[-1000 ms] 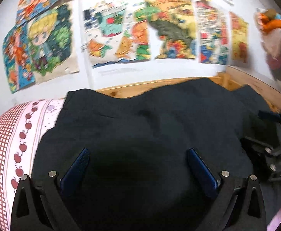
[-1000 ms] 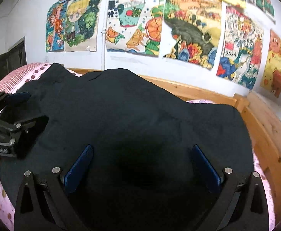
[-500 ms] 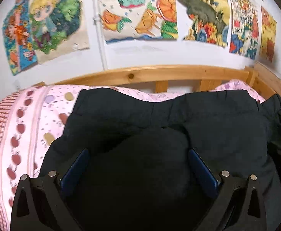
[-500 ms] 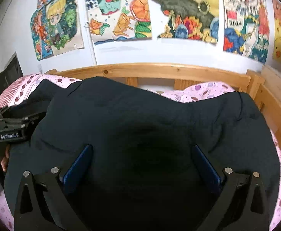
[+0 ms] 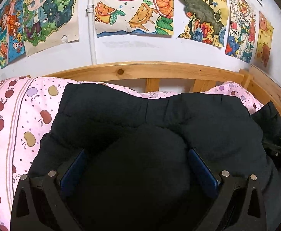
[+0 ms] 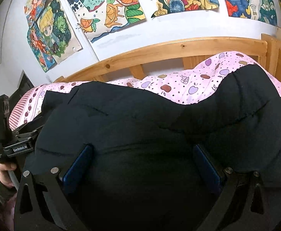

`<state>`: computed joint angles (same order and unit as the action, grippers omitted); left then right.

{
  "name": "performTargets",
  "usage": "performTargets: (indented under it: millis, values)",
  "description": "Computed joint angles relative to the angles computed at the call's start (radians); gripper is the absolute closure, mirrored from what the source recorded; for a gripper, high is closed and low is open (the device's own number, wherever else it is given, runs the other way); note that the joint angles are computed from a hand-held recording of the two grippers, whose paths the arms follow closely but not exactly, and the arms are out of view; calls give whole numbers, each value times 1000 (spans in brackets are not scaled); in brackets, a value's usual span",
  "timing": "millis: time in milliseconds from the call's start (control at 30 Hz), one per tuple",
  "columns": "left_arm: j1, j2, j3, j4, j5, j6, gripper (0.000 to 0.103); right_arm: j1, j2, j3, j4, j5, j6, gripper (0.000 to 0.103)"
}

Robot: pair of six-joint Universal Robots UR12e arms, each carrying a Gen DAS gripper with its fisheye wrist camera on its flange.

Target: Fold large clothes

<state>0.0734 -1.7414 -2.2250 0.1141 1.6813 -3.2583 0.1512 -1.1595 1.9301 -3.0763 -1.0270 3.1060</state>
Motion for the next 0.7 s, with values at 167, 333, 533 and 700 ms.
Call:
performTargets:
  millis: [167, 333, 533, 700]
  values:
    - [1, -3, -9, 28, -2, 0, 0, -4, 0, 5, -19, 5, 4, 1]
    - [-4, -7, -14, 48, 9, 3, 0, -7, 0, 10, -35, 7, 5, 1]
    - [-11, -15, -17, 69, 22, 7, 0, -11, 1, 15, -51, 10, 3, 1]
    - [-18, -20, -19, 82, 40, 13, 0, -24, 5, 30, -98, 45, 12, 1]
